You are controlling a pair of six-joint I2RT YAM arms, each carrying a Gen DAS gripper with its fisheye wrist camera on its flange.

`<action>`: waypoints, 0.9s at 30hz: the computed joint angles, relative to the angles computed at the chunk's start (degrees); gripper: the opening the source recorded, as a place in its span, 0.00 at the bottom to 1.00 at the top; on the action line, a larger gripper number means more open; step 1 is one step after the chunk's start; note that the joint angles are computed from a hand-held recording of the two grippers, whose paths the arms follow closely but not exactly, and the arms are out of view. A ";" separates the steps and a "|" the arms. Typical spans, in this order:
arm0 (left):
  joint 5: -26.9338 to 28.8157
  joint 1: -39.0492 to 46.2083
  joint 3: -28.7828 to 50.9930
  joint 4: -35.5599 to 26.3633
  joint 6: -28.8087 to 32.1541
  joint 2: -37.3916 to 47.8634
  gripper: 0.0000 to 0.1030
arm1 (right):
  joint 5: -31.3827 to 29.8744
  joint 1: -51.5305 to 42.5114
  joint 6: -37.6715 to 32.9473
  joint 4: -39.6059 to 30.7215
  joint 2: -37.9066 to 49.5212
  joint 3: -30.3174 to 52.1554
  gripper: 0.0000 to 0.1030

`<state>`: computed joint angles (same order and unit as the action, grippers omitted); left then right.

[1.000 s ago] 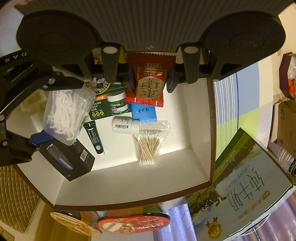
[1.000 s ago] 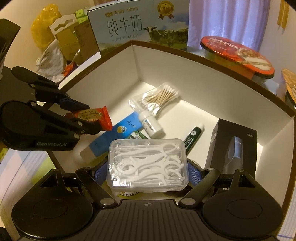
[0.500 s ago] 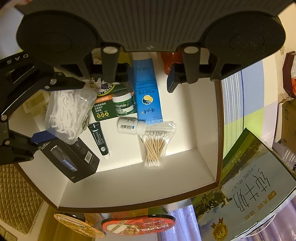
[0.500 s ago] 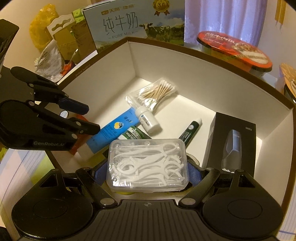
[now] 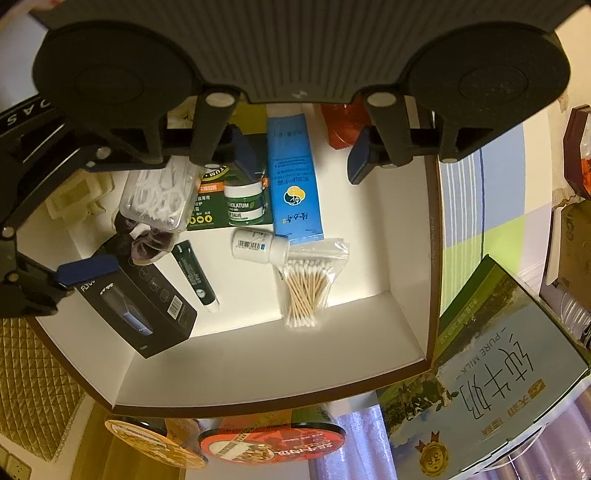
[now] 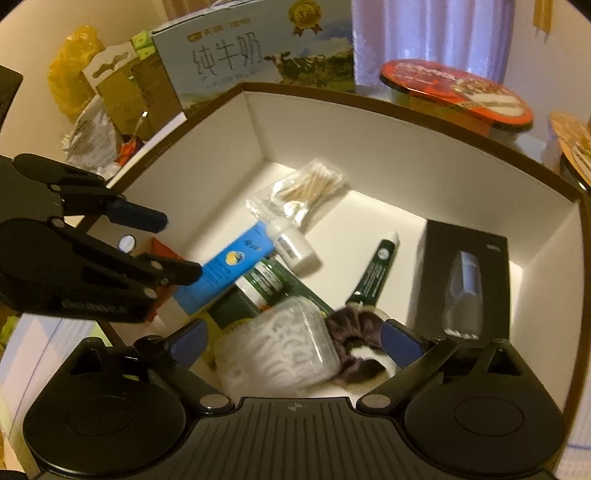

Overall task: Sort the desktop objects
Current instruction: 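Lower and open both grippers to drop the candy packet and floss box inside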

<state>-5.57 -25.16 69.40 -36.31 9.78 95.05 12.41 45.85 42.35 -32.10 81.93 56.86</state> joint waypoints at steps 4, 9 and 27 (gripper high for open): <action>-0.02 -0.03 -0.36 -0.12 -0.44 -0.58 0.56 | 1.97 1.44 2.87 -2.80 -1.37 -0.14 0.96; -0.67 -0.91 -0.89 -0.03 -1.54 -1.96 0.66 | 5.05 3.28 7.23 -5.79 -3.17 0.07 0.98; -3.45 -5.03 -3.79 -1.08 -5.43 -11.55 0.84 | 20.11 13.33 26.31 -23.38 -3.70 6.30 0.98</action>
<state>-9.03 -30.19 65.61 -37.40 4.35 83.50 32.52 59.18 68.66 -55.48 78.23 63.17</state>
